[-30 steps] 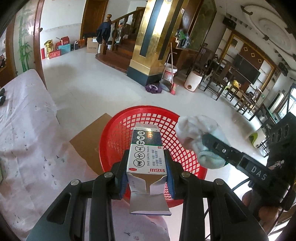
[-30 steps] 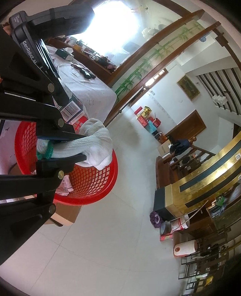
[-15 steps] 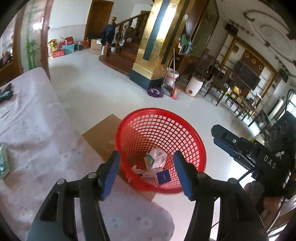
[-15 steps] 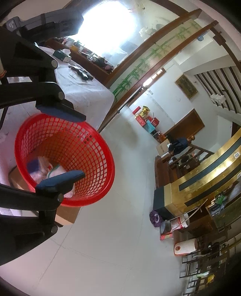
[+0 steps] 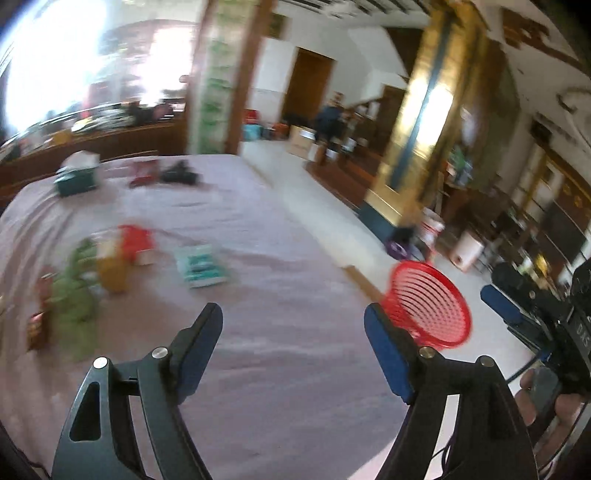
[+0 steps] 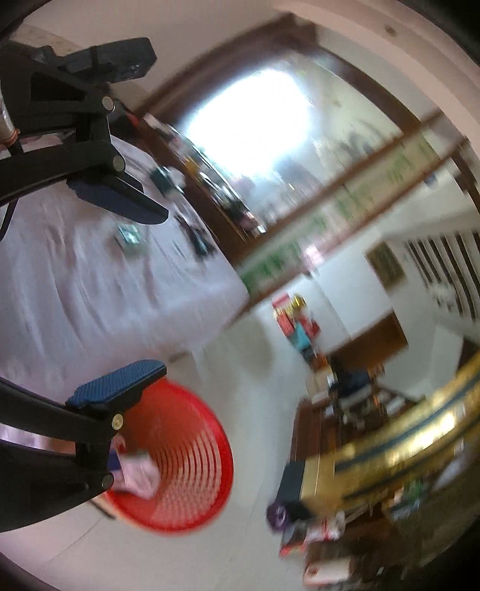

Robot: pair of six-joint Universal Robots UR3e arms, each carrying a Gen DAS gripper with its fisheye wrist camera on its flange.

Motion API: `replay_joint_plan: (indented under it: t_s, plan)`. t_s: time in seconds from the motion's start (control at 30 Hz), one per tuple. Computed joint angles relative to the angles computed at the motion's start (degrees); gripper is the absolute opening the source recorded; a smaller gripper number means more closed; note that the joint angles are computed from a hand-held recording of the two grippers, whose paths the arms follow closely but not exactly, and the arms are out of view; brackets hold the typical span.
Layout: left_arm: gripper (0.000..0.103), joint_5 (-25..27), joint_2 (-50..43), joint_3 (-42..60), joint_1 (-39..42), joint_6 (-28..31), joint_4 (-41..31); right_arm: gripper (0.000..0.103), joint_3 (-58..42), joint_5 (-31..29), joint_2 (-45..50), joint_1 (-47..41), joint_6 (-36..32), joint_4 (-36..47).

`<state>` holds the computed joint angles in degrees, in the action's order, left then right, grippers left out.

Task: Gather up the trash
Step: 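Move both tools back over the table toward the remaining items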

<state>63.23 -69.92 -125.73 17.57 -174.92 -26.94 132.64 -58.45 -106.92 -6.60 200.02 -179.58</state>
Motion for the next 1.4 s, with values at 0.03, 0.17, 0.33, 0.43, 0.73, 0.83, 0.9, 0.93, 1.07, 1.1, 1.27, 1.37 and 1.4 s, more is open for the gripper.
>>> replay_joint_plan:
  t_s: [0.03, 0.17, 0.33, 0.43, 0.73, 0.83, 0.9, 0.93, 1.07, 1.1, 1.27, 1.37, 1.4]
  plan:
    - [0.078, -2.0, 3.6, -1.5, 4.5, 2.1, -3.0, 0.080, -1.3, -1.7, 2.2, 2.9, 0.4, -1.1]
    - [0.078, -9.2, 16.5, -5.9, 20.7, 11.0, -14.2, 0.080, -10.8, -9.0, 13.7, 15.3, 2.0, -3.0]
    - [0.078, -17.3, 27.9, -5.5, 39.9, 25.2, -33.8, 0.080, -20.8, -12.6, 24.2, 23.2, 2.8, -1.8]
    - [0.078, -22.3, 31.8, -3.7, 51.8, 36.0, -46.8, 0.080, -26.4, -14.4, 29.4, 26.6, 3.3, -0.8]
    - [0.078, -25.0, 26.9, -1.6, 67.5, 44.5, -52.7, 0.080, -41.8, -19.2, 39.7, 32.4, 1.1, 8.7]
    - [0.078, -23.8, 21.9, -0.8, 67.5, 43.1, -49.8, 0.080, -46.5, -19.1, 42.5, 32.8, 0.2, 12.1]
    - [0.078, -23.3, 19.5, -0.9, 67.4, 41.3, -46.4, 0.080, -50.7, -18.6, 45.4, 33.1, -0.2, 14.5]
    - [0.078, -22.9, 19.1, -1.1, 67.5, 40.8, -45.2, 0.081, -52.8, -18.5, 46.7, 33.2, -0.5, 16.0]
    - [0.078, -20.8, 12.6, -0.7, 65.3, 35.7, -36.4, 0.081, -64.2, -17.1, 54.0, 33.0, -2.1, 24.0]
    - [0.078, -20.1, 11.1, -0.3, 65.0, 34.4, -34.8, 0.081, -66.3, -17.0, 55.1, 33.0, -2.6, 25.9]
    - [0.078, -18.0, 4.9, 0.6, 63.9, 29.4, -26.4, 0.081, -83.4, -18.3, 65.0, 32.8, -4.7, 37.1]
    - [0.078, -16.4, 1.1, 1.7, 63.3, 27.1, -22.5, 0.081, -92.3, -18.4, 69.9, 32.5, -4.8, 42.8]
    - [0.078, -15.9, 0.0, 2.2, 63.2, 26.3, -21.6, 0.081, -96.8, -18.3, 72.5, 32.3, -4.8, 45.2]
